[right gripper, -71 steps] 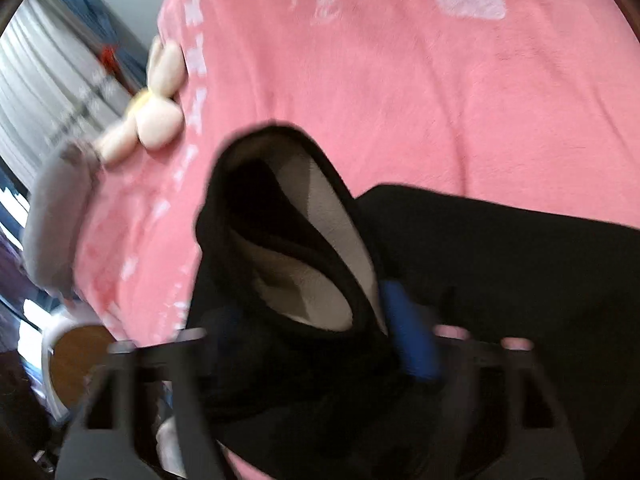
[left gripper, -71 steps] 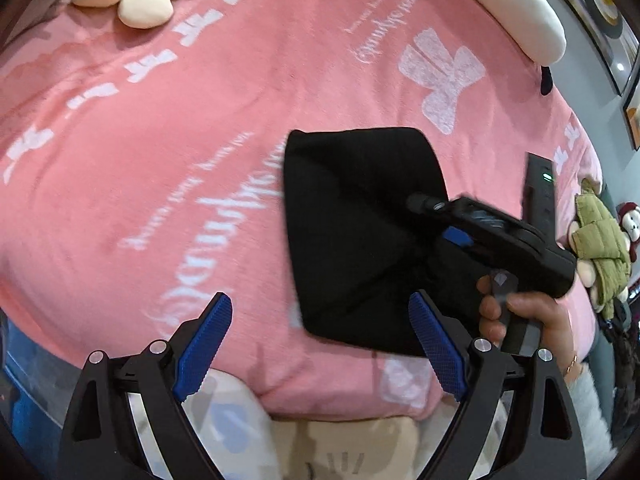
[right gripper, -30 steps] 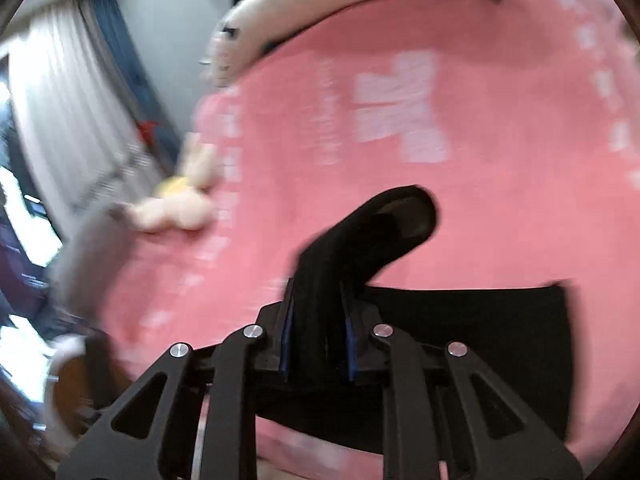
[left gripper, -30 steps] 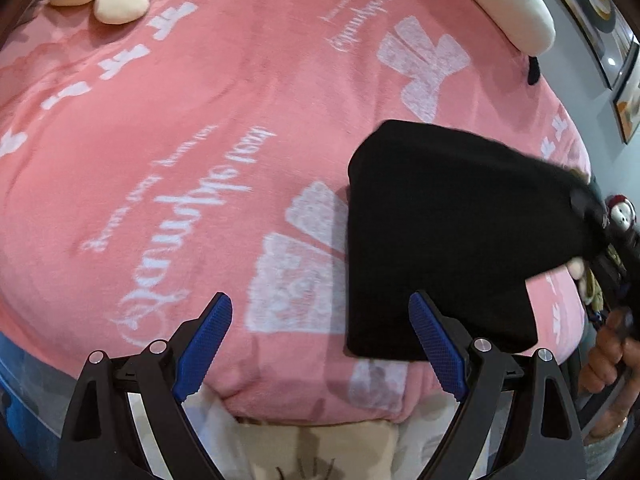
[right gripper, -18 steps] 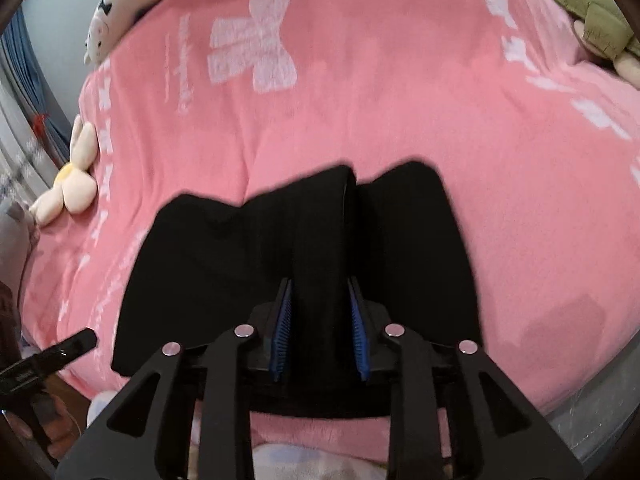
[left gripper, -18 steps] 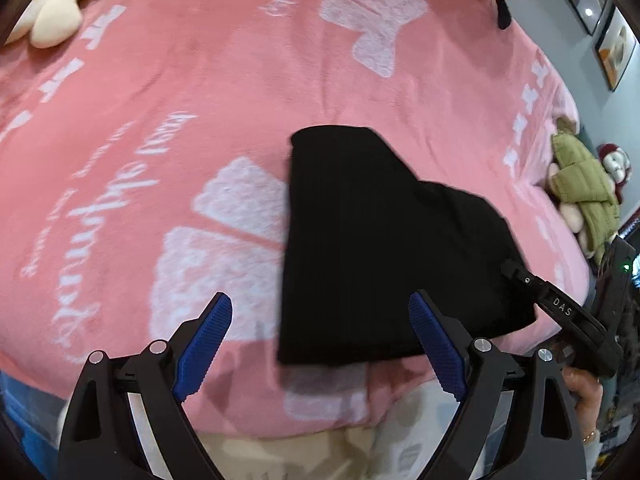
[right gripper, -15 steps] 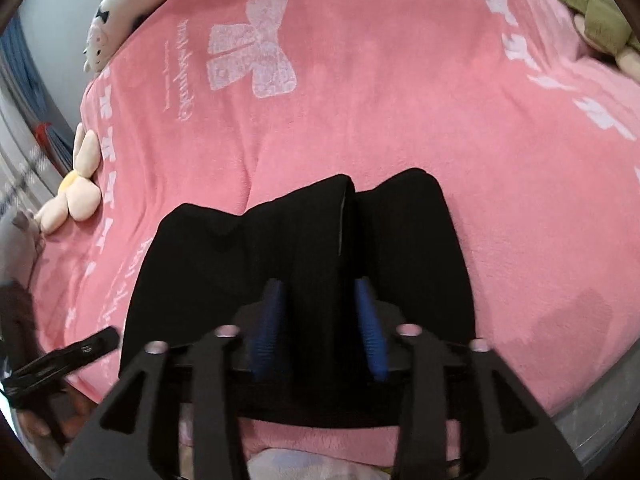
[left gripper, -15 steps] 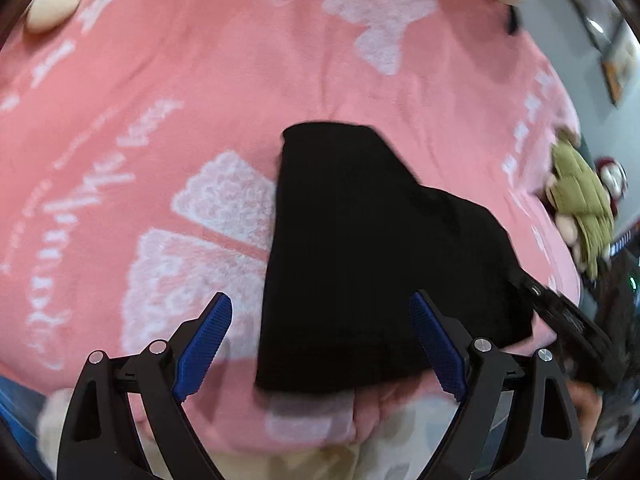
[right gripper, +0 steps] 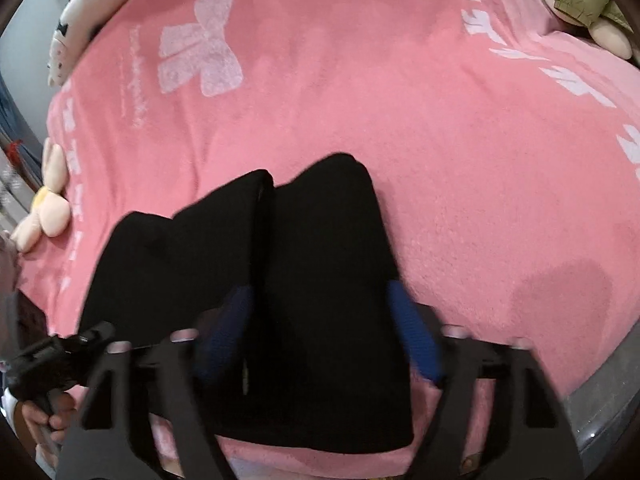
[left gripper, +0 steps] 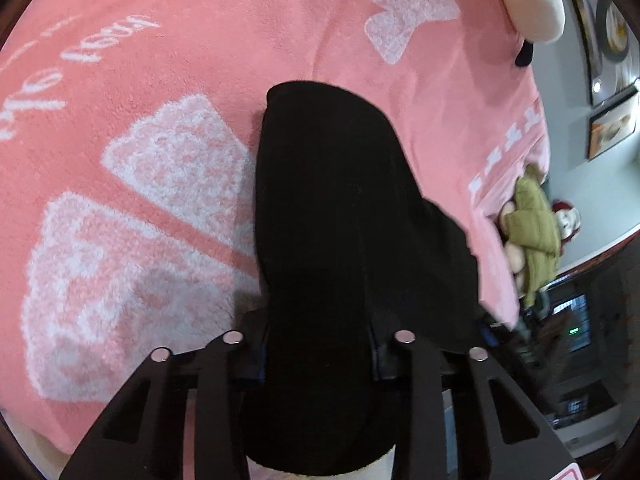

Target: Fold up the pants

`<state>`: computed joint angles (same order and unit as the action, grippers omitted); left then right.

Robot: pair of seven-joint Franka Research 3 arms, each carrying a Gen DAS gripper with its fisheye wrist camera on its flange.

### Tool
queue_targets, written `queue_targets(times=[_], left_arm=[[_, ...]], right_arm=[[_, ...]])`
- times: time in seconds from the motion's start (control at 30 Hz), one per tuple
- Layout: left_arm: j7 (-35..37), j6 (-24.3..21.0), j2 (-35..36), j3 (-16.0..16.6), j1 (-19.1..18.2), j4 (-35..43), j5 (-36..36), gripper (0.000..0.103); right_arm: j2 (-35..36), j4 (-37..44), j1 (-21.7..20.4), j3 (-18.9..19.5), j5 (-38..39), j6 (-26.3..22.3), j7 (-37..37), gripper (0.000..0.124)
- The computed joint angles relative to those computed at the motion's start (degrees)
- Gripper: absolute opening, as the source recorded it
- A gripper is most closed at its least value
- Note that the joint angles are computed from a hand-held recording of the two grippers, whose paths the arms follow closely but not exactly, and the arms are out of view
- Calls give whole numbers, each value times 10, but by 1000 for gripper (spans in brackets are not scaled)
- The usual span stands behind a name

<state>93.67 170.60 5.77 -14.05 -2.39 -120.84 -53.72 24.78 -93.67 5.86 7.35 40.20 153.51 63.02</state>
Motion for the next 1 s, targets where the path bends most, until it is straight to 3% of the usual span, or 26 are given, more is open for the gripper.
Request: queue_targets(times=[0.03,0.13,0.17,0.23,0.3,0.33,0.4,0.43,0.47,0.5,0.6,0.67,0.8,0.87,0.93,1.0], left_arm=[[17,3,-8,-3,3,-2,-18,26],[88,16,-43,2,2,-9,-97,25],[81,18,-62,11,-3,-21,-86,25],[-26,29,-117,1,26,-75,54,26],[-176,4,-172,-6,68,-131,231,30],[-241,-26,-193,-24,108,-155,313,33],[-292,-76,-210,-23,129,-183,369,37],[-281,-62,-222,-4,110,-212,343,46],[-292,-37,-237,-2,105,-235,338,48],[-330,-32,-253,-17,120,-248,373,50],[-461,-66,-296,-135,241,-239,555,51],[-502,-92,-308,-179,280,-219,628,54],[-481,-111,-312,-134,223,-208,639,63],[-479,-107,-305,-109,192,-206,632,64],[-478,-112,-298,-84,164,-200,627,64],[-484,-110,-297,-64,143,-201,630,64]], right_arm=[[1,7,4,-4,-10,-13,10,26],[-10,16,-1,12,12,-40,-4,23],[-21,12,-3,21,24,-48,-25,23],[-38,-3,-6,35,63,-62,-66,24],[-44,-17,10,33,72,-71,-82,26],[-43,-26,26,23,51,-65,-73,27],[-57,-67,57,8,19,-1,-41,29],[-69,-84,50,20,53,15,-58,30],[-89,-102,32,41,115,15,-95,31],[-99,-109,31,44,142,8,-111,39],[-113,-105,42,36,158,-64,-133,61],[-103,-92,61,29,139,-81,-141,70],[-54,-59,91,21,87,-73,-80,74],[-47,-60,97,32,100,-44,-83,57],[-43,-47,107,37,86,-45,-70,17],[-48,-37,105,47,98,-45,-84,16]])
